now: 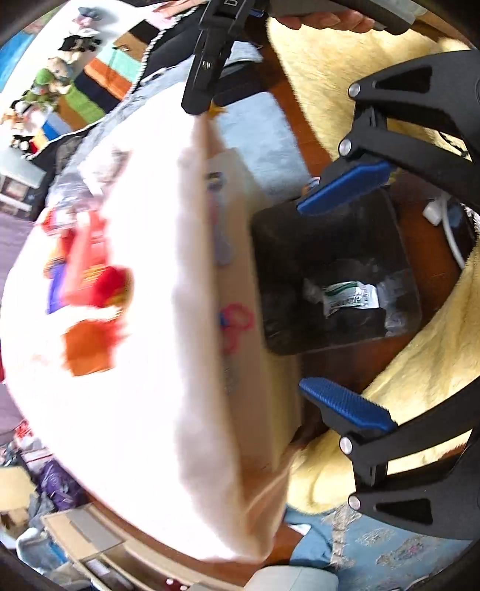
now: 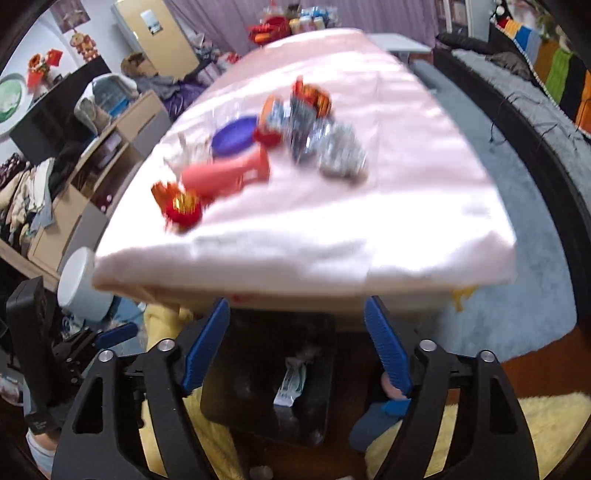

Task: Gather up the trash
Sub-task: 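Open both tools to drop the packet and bag into the bin, then grasp the red round ornament with the left tool while the right tool grasps the crumpled foil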

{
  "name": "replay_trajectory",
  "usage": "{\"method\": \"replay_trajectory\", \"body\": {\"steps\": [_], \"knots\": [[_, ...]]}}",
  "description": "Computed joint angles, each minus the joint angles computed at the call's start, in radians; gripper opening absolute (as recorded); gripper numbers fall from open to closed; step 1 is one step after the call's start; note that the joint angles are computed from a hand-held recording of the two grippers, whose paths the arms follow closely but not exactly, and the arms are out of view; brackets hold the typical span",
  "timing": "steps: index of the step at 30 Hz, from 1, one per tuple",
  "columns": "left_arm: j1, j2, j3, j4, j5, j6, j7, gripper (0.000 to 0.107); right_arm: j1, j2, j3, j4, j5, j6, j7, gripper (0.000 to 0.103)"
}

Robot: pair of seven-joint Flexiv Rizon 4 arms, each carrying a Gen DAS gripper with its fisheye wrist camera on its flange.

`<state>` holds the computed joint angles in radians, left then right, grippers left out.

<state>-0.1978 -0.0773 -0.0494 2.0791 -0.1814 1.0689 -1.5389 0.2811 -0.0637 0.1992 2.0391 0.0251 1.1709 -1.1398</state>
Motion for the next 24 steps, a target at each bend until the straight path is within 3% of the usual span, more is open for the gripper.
{"method": "replay_trajectory", "body": {"steps": [4,15,20,24], "knots": [[0.01,0.008,0.009,-0.052,0.045,0.002,-0.036,0.095,-0.009,-0.005,-0.044,-0.004,-0.188,0.056,0.106,0.095],[0.039,-0.097,-0.013,-0.189,-0.068,0.027,0.066,0.093,-0.039,-0.112,-0.07,-0.122,-0.263,0.03,0.091,0.095],[0.034,-0.175,-0.026,-0.275,-0.08,-0.005,0.091,0.069,-0.035,-0.16,-0.072,-0.162,-0.268,0.041,0.066,0.094],[0.027,-0.224,-0.024,-0.332,-0.067,-0.039,0.084,0.06,-0.031,-0.201,-0.073,-0.204,-0.269,0.033,0.045,0.092]]}}
